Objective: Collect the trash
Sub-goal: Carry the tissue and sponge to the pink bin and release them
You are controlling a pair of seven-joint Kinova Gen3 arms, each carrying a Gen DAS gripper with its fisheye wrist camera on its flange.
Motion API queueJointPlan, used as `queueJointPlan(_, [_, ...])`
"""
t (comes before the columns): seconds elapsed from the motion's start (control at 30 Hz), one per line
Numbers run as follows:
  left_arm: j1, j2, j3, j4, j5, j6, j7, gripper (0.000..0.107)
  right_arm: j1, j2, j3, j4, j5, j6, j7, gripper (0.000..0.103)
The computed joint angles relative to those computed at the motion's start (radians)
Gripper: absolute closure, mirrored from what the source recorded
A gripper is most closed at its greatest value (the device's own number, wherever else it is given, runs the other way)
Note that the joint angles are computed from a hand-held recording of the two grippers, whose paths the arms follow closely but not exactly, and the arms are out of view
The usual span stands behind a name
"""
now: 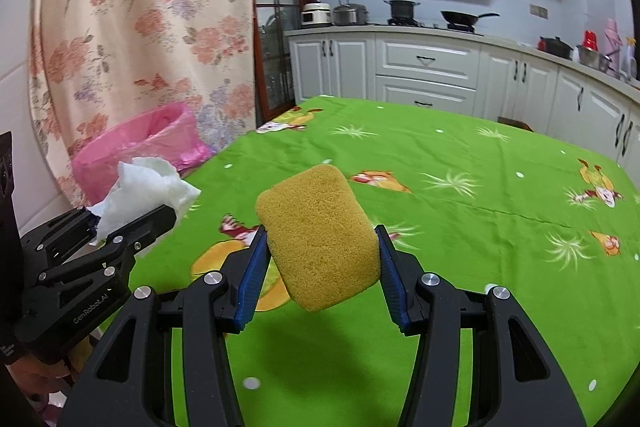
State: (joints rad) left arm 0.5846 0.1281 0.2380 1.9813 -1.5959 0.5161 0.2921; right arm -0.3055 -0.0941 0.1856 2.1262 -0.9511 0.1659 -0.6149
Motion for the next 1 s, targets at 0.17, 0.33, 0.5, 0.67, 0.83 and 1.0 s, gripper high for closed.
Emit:
queueJointPlan(0.17, [-0.006, -0.03, 0.003, 0.032, -0.01, 0.012, 0.024, 0.076, 0.001, 0.004, -0.037, -0.01, 0.051, 0.007, -0.048, 0.053])
queueJointPlan(0.33, [-0.017, -0.061, 0.016, 0.063, -0.032, 0.044, 0.045, 0.076, -0.006, 0.009, -0.064, -0.028, 0.085, 0.015, -0.076, 0.053])
queueJointPlan(0.5, [-0.041, -0.096, 0.023, 0.083, -0.028, 0.062, 0.047, 0.075, -0.015, 0.027, -0.091, -0.071, 0.086, 0.032, -0.07, 0.053])
queueJointPlan(0.67, [-0.082, -0.141, 0.018, 0.096, -0.018, 0.076, 0.024, 0.075, 0.011, 0.056, -0.14, -0.134, 0.063, 0.068, -0.034, 0.053])
queueJointPlan(0.83, [-0.139, -0.189, 0.006, 0.096, 0.0, 0.069, -0.017, 0.075, 0.054, 0.098, -0.21, -0.206, 0.059, 0.101, -0.022, 0.053])
queueJointPlan(1.0, [-0.22, -0.229, -0.02, 0.073, 0.063, 0.022, -0.113, 0.075, 0.087, 0.144, -0.283, -0.287, 0.125, 0.122, -0.083, 0.053])
